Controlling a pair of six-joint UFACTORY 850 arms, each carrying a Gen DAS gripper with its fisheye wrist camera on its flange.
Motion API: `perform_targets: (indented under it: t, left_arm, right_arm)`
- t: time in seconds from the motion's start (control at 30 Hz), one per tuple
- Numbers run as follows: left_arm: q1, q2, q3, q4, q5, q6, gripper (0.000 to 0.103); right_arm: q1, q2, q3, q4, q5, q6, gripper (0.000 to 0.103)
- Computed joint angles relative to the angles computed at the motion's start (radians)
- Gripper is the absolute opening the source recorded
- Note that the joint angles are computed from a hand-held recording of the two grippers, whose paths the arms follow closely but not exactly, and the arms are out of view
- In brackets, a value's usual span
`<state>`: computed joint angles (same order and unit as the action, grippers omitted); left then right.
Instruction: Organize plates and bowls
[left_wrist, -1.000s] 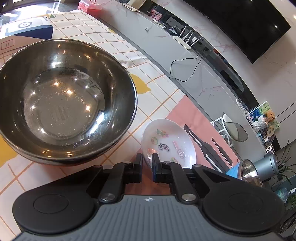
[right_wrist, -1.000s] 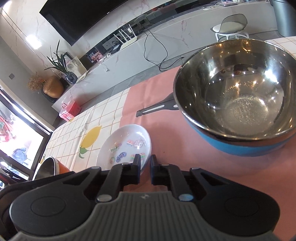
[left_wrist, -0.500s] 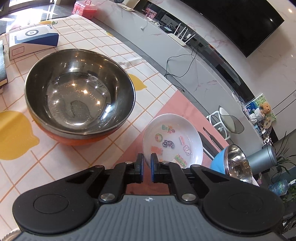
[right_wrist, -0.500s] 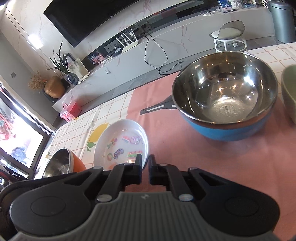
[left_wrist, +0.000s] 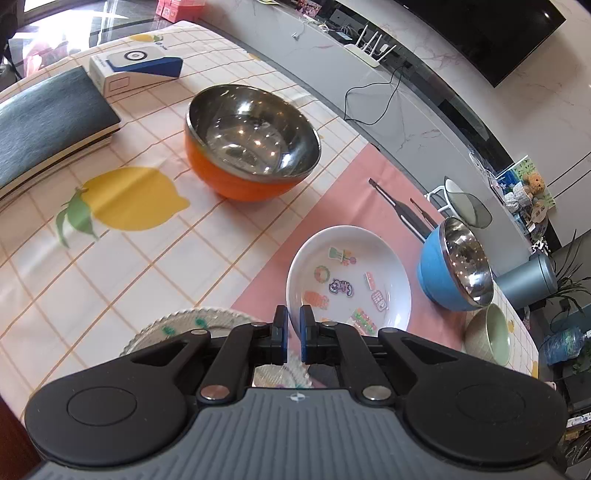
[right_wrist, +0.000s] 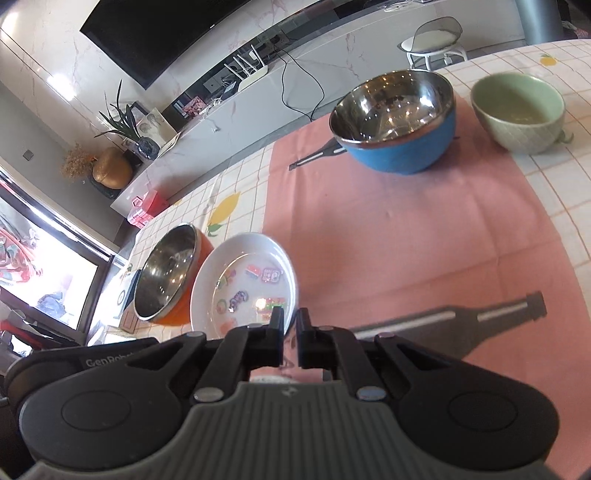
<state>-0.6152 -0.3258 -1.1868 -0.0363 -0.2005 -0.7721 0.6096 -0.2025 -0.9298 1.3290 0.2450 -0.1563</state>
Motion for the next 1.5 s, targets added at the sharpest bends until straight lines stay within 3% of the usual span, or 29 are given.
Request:
perform_targets:
  t: [0.3,0.57,0.93,1.07,1.3,1.5]
  left_arm:
    - [0.003,0.136,0.152,-0.089,-0.021,0.086,0.004]
    - [0.018,0.187,0.233,-0.245,-0.028,0.226,0.004]
    - [0.046,0.173,0.262,-0.462,-0.029,0.426,0.004]
    - [0.051,0.161,0.258,-0.488,-0.034,0.444,0.004]
    - [0.060,0.150,0.253,-0.479,-0.023,0.423,0.005]
    - [0.058,0.143,0.248,-0.464,-0.014,0.411,0.005]
  right_arm:
    - [0.128,0.102,0.098,0.066,0.031,0.070,0.004]
    - [0.182,0.125,0.135,0.075,0.014,0.142,0.004]
    - [0.183,0.106,0.142,-0.004,-0.014,0.252,0.004]
    - [0.175,0.093,0.132,0.004,-0.029,0.242,0.004]
    - [0.161,0.066,0.120,-0.129,-0.046,0.370,0.004]
    - [0.157,0.048,0.108,-0.107,-0.045,0.340,0.004]
